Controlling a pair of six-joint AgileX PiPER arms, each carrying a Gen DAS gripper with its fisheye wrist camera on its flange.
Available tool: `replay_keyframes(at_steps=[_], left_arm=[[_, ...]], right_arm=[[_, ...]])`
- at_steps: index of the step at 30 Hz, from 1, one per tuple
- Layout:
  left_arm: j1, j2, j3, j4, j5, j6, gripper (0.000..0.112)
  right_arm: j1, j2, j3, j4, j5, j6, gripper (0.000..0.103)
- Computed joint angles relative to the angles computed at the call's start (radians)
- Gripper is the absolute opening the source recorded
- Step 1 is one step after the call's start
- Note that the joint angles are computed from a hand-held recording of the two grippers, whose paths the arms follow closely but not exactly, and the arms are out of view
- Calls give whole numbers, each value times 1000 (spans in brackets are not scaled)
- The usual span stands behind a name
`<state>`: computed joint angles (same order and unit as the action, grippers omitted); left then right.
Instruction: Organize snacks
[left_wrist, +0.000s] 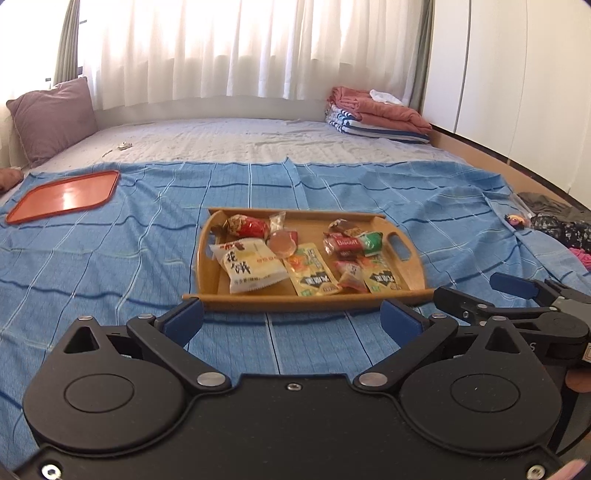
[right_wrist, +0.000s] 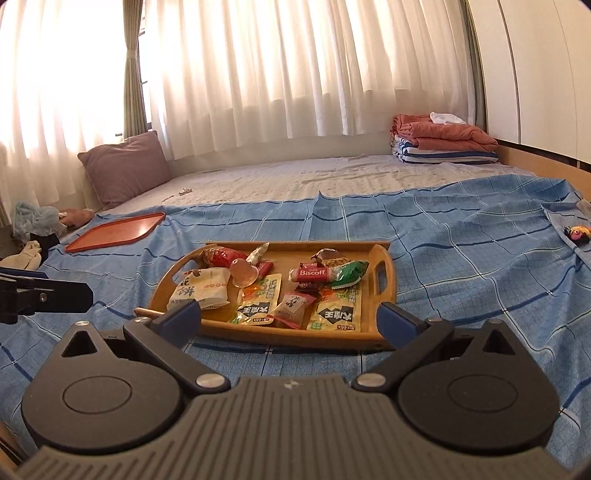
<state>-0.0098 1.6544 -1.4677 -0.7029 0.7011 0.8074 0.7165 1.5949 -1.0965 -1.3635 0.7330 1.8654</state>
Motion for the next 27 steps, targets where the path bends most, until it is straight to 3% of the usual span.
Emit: replay_keyframes(at_steps=[5, 11, 27], left_arm=[[15, -67, 159, -71, -102, 100, 103], [22, -47, 266, -174, -192, 212, 103], [-25, 164, 282, -269, -352, 310, 102]], right_arm=[[62, 5, 61, -50, 53, 107, 103], [119, 61, 89, -60, 99, 159, 103], [81, 227, 49, 59, 60, 157, 103]])
